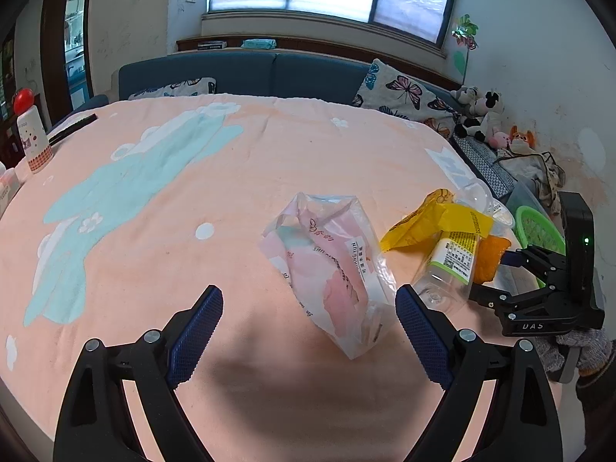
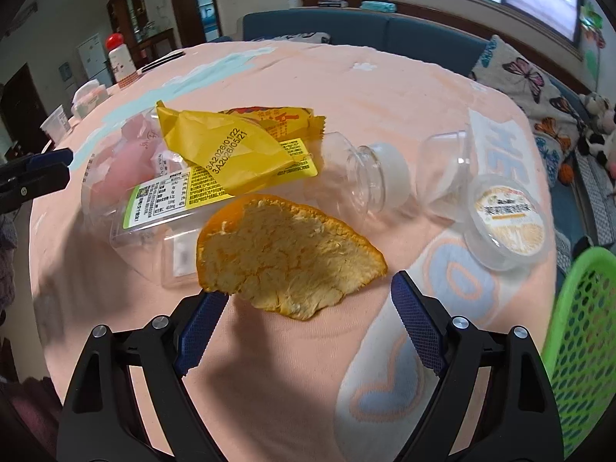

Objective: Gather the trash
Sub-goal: 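Grasp the orange peel with the right gripper while the left gripper grasps the plastic bag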

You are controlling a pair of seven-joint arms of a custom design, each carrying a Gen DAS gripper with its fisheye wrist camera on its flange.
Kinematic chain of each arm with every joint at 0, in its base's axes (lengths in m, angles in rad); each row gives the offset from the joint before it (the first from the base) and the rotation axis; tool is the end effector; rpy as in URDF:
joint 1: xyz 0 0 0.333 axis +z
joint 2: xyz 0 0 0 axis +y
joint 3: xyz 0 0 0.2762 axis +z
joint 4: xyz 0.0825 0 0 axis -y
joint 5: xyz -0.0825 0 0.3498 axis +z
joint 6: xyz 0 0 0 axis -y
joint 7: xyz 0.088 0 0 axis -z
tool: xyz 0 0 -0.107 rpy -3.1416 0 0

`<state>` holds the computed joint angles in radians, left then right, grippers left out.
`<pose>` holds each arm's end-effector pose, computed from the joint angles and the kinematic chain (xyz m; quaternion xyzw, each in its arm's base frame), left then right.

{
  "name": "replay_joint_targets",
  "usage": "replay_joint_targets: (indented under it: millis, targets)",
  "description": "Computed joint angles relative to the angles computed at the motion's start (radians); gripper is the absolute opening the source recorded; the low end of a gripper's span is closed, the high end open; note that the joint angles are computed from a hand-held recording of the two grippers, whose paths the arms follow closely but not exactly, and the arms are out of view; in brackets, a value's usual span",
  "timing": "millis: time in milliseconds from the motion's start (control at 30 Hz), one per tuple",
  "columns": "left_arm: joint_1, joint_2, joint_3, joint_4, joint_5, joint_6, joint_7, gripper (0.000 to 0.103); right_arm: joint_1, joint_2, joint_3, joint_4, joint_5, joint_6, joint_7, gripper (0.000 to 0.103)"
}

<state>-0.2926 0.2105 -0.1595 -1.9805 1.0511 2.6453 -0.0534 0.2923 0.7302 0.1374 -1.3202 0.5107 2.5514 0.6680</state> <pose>0.5216 -0.2747 0.3836 -0.7584 0.5315 -0.2749 0.2584 0.6692 0.2706 0.3452 -0.8942 0.3034 -0.0846 0.3180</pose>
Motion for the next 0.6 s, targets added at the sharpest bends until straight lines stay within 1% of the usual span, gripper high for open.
replay_joint_targets:
  millis: [233,300,367,600]
  targets:
    - [0.004,0.012,0.002,0.008,-0.025,0.002,0.012,0.088,-0.003,0.03,0.012,0.038,0.0,-0.012,-0.052,0.085]
    - [0.006,0.016,0.004,0.012,-0.03,0.005,0.016,0.088,-0.006,0.034,0.016,0.045,0.004,-0.02,-0.061,0.081]
    - [0.004,0.02,0.005,0.016,-0.033,0.002,0.019,0.088,-0.006,0.028,0.016,0.034,0.01,-0.01,-0.068,0.075]
    - [0.001,0.026,0.009,0.024,-0.037,0.006,0.022,0.088,-0.019,-0.014,0.025,-0.029,0.054,0.025,-0.081,0.064]
